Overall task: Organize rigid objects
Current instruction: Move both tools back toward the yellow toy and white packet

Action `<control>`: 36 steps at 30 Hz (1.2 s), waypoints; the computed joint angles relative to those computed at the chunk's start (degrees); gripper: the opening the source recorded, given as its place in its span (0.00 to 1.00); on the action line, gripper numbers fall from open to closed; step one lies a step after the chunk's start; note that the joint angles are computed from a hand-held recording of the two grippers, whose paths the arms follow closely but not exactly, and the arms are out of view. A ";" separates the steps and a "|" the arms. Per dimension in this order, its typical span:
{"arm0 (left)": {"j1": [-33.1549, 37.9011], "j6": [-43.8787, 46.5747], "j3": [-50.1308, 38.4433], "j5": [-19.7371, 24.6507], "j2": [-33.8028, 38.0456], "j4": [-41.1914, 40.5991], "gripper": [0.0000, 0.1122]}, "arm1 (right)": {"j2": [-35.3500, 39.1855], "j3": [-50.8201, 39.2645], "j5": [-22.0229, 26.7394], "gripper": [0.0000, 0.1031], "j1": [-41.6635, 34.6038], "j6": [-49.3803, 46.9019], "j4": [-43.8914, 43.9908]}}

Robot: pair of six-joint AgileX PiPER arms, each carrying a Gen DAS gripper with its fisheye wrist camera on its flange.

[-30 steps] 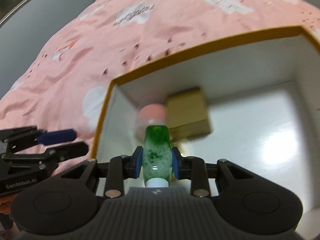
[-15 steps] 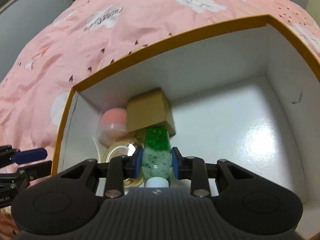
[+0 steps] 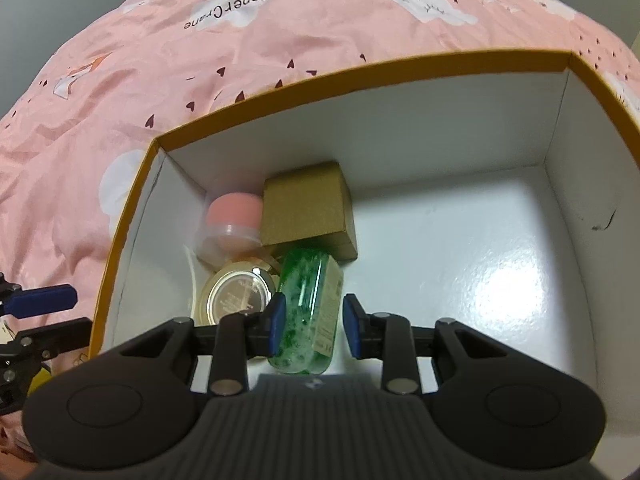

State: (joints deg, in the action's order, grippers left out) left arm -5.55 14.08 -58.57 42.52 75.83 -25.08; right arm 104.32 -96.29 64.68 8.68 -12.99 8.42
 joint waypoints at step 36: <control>37.45 19.16 9.16 24.02 -19.13 -9.22 0.43 | -25.18 27.13 -22.91 0.64 24.89 -6.24 9.53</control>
